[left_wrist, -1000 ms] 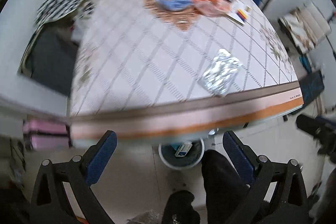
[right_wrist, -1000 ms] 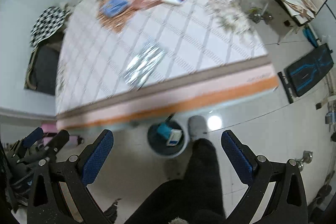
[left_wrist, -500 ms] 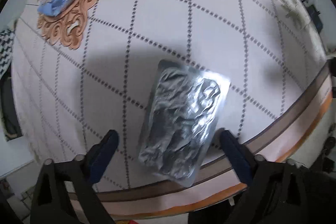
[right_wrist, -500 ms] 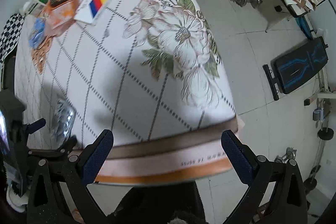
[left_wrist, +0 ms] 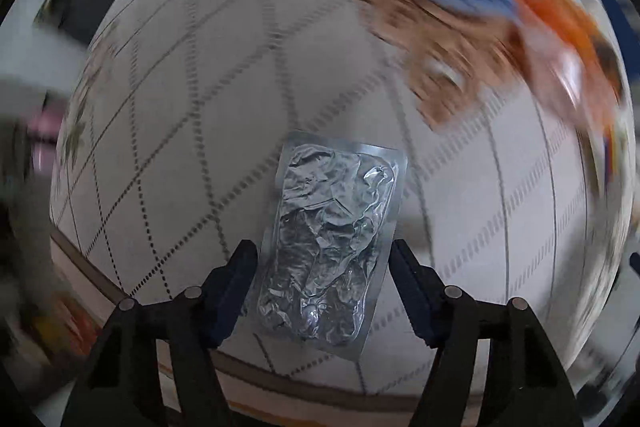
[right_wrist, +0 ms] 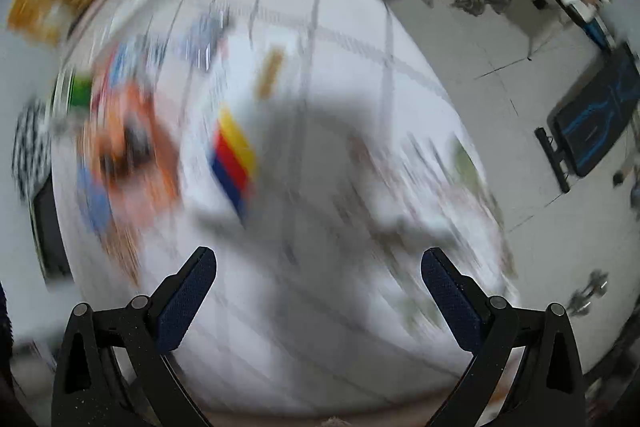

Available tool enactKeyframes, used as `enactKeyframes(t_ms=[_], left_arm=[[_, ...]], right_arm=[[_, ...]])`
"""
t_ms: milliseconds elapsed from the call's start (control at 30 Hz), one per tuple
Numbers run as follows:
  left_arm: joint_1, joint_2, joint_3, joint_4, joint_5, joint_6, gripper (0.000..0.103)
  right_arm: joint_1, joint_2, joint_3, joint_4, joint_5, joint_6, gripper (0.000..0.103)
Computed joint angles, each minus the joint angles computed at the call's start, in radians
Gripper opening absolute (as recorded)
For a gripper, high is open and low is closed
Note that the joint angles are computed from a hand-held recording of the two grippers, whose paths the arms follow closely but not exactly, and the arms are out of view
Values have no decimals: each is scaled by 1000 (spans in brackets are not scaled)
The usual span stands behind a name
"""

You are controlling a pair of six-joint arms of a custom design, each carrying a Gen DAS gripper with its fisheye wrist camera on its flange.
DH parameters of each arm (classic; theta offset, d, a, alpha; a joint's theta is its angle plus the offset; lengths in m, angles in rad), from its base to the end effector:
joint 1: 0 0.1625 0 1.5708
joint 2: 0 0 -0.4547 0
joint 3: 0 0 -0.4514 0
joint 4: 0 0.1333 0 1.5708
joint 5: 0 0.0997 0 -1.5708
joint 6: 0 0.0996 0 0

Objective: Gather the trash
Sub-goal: 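Grasp the foil blister pack with the left tool while the right tool grasps the striped medicine box, then carry both items to the bin and open both tools to drop them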

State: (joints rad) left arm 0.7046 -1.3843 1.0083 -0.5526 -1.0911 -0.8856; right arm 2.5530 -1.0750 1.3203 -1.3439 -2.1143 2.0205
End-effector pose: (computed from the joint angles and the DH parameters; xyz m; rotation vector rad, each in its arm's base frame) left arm -0.2885 -0.4806 0.6446 0.1686 2.3556 0.0591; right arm 0.6311 -0.3229 0.3316 -1.1209 -2.3073 0.6687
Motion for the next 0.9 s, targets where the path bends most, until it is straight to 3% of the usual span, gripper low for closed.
enactKeyframes(t_ms=[133, 233, 267, 367, 433, 500, 567, 633, 700, 767, 867, 900], left_arm=[[15, 12, -8, -5, 7, -21, 65], [7, 9, 7, -12, 15, -13, 66], [7, 7, 8, -13, 14, -12, 66], [0, 1, 16, -9, 1, -11, 66], [1, -10, 22, -4, -7, 2, 66], [-7, -42, 44, 5, -21, 7, 66], [-18, -69, 73, 3, -37, 2, 66], [-30, -89, 94, 2, -40, -8, 66], [-36, -96, 101, 4, -42, -27, 66], [-36, -94, 100, 11, -47, -37, 65], [-36, -96, 104, 13, -46, -37, 66], [-34, -94, 101, 15, -44, -37, 66]], right_arm=[[-82, 37, -37, 10, -64, 48, 103], [-125, 58, -47, 2, -47, 13, 97], [-130, 81, -79, 50, -42, 12, 94], [-121, 119, -128, 112, -62, -31, 80], [-115, 129, -143, 115, -55, -113, 56], [-107, 147, -172, 152, -13, -225, 50], [-104, 111, -110, 50, 45, -303, 50], [-100, 48, -20, -100, 44, -247, 56], [-97, 39, -18, -95, -11, -163, 83], [-106, 48, -33, -90, -55, -105, 85], [-158, 91, -80, -69, -16, -120, 85], [-164, 114, -107, -35, -23, -113, 90]])
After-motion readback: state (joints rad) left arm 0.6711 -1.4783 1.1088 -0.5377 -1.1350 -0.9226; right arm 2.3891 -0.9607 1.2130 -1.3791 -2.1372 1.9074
